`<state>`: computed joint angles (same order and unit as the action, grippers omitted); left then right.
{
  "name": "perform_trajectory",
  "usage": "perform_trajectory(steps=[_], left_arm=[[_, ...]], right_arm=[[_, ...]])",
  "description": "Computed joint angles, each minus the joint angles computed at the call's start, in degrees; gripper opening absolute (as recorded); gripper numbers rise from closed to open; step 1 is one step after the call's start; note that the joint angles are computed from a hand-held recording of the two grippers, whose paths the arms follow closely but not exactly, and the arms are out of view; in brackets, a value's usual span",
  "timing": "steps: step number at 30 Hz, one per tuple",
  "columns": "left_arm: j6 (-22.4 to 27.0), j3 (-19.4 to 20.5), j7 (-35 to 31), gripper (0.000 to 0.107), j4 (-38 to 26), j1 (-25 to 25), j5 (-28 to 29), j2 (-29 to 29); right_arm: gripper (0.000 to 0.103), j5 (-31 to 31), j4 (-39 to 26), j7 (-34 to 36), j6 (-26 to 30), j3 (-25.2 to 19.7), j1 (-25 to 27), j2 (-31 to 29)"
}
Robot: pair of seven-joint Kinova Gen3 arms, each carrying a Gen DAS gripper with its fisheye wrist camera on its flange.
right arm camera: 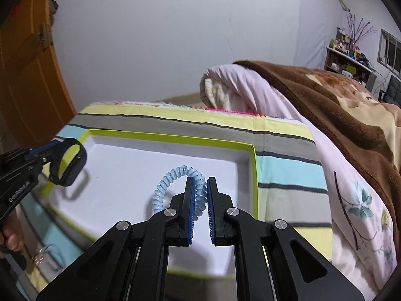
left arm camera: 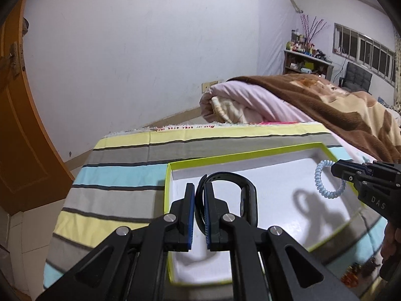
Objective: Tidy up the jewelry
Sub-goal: 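Carry both items into the lime-green box and open both tools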
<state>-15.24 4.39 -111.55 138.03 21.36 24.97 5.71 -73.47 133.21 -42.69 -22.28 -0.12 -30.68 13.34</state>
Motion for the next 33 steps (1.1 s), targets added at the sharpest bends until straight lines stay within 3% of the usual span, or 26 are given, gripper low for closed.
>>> perform_trajectory(steps=[6,12,19,21,25,33], left_arm=[[0.46,-4.23,-6.82,0.007,-3.08,4.96,7.29,4.34],[3.80,-8.76,-9.94,0.007,-5.61,8.29,10.67,6.81],[6.30,-11.14,-7.51,0.008,-6.80,9.43,7.93,7.19],[5.87,-9.24,-5.06,0.008,-6.34,7.42,5.01,6.81],[4.80,-7.59,-2.22,0.009,-5.10,5.97,1.38,5.40],[2.31,-4.78,-3.51,0.009,-0.67,4.75,3.56,-0.52]], right_arm=[[0.009,-5.19,-3.33,7.04,4.75,3.66,0.86,3.09],[0.009,-10.85,-4.93,13.47,6.09,3.67,2.42,4.39],[0.010,-15.56,-5.75,18.43,7.59,1.29,6.17,4.88],[0.010,-13.32,-5.24,16.09,7.11,0.06,6.97,4.47],[0.025,-7.23,-3.33,9.34,6.69,0.39,5.93,2.73],[0.025,-2.10,2.48,0.13,1.23,-1.54,1.25,-3.81]])
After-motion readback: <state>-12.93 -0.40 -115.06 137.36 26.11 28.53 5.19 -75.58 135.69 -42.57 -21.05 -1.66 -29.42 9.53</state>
